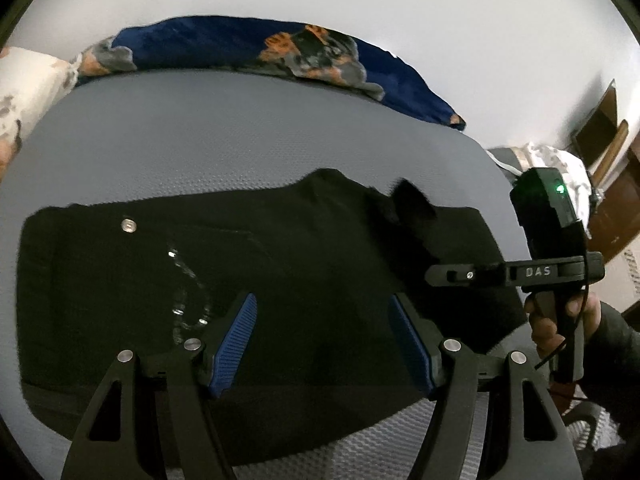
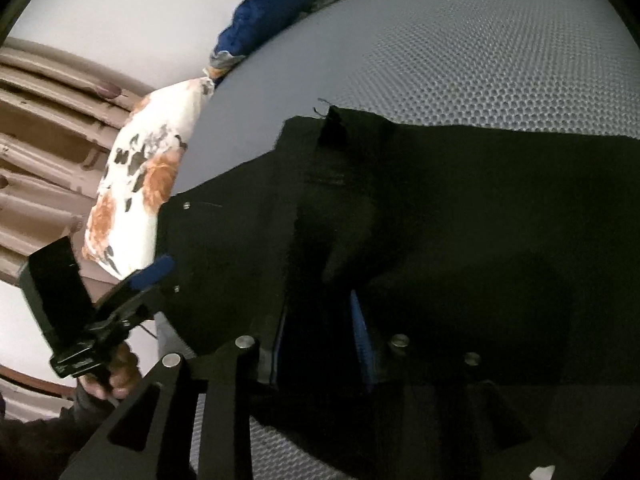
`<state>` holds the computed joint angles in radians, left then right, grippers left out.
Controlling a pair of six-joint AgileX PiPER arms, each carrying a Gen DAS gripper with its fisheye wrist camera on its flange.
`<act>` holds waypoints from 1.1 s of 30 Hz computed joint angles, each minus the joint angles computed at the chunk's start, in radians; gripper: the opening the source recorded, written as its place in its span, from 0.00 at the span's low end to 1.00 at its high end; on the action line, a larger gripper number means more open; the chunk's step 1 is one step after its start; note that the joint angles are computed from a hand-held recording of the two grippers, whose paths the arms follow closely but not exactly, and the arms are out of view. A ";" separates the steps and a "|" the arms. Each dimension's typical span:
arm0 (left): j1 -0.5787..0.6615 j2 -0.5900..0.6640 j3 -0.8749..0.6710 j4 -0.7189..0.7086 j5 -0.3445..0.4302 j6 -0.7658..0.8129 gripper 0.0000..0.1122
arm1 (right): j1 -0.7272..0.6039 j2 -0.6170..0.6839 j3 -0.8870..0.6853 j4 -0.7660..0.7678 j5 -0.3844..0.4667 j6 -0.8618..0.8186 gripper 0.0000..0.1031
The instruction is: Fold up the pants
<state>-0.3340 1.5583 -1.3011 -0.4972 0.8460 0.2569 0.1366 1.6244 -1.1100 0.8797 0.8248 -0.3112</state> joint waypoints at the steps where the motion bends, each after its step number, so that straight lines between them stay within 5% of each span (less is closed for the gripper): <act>1: 0.000 0.002 -0.001 -0.014 0.009 0.008 0.61 | -0.003 -0.014 0.008 0.012 -0.002 -0.004 0.28; 9: -0.010 0.052 -0.039 -0.133 0.094 0.033 0.61 | -0.126 -0.203 0.180 0.140 0.008 -0.088 0.34; 20: -0.028 0.256 -0.184 -0.285 0.272 -0.115 0.57 | -0.200 -0.323 0.282 0.066 -0.059 -0.012 0.39; 33: -0.096 0.332 -0.230 -0.278 0.249 -0.179 0.51 | -0.282 -0.331 0.315 0.153 -0.034 -0.090 0.39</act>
